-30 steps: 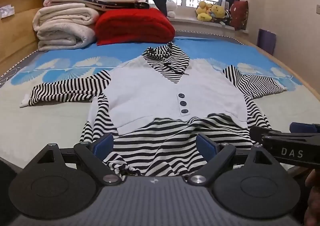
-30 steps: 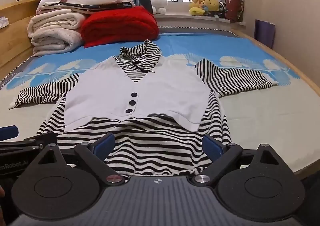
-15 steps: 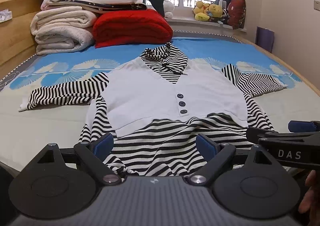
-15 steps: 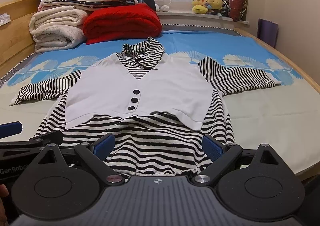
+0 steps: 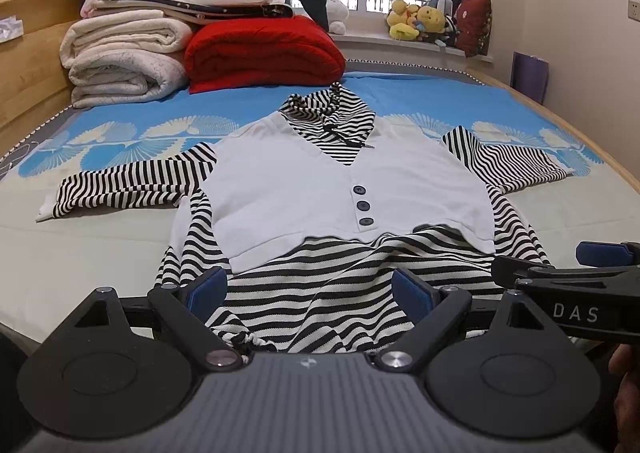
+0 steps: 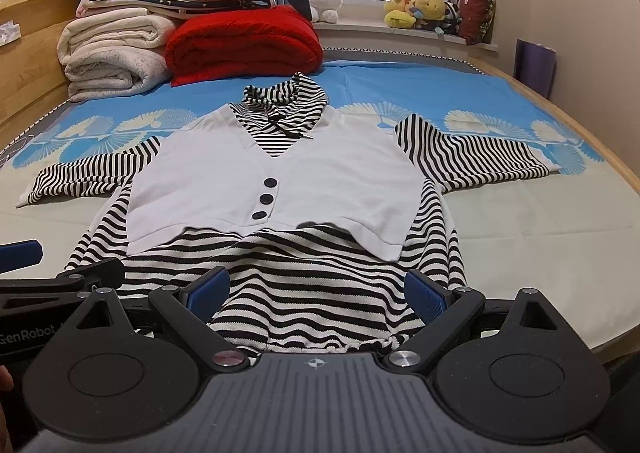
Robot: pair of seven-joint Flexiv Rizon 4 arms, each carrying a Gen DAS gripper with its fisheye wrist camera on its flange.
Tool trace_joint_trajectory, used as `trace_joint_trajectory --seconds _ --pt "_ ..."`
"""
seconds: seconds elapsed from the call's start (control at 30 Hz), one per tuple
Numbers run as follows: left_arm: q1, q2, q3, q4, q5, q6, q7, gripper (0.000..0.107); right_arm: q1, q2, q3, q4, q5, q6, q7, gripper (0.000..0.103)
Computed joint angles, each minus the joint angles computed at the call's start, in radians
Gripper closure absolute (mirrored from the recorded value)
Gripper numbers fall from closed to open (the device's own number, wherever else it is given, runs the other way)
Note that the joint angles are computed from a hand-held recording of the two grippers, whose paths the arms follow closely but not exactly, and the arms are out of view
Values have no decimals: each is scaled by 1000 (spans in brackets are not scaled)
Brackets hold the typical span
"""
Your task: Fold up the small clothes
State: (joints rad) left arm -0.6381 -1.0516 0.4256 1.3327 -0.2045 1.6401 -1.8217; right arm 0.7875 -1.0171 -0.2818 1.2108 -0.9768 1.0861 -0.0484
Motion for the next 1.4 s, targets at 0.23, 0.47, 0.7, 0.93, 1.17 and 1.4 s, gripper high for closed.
trace_joint_trajectory --seconds 0.23,0.47,0.7,0.93,1.17,1.4 --pt "2 0 -3 -1 5 -3 -1 14 -1 -1 1 -1 0 -2 -3 9" --pt "2 -2 -3 -8 10 -12 -5 14 -1 -5 2 -4 1 -6 -4 9" --pt "4 -5 -1 -16 24 -21 -13 14 -1 -6 3 -4 3 -9 -8 9" --pt "8 -6 -4 -19 37 -24 -21 14 -1 -9 5 -9 8 -16 -15 9" --pt "9 -9 -4 -27 48 -34 -28 14 -2 -11 8 -11 14 -24 -22 9" --pt "11 -9 -4 -30 59 -37 -38 14 -4 -13 12 -15 22 -26 -27 9"
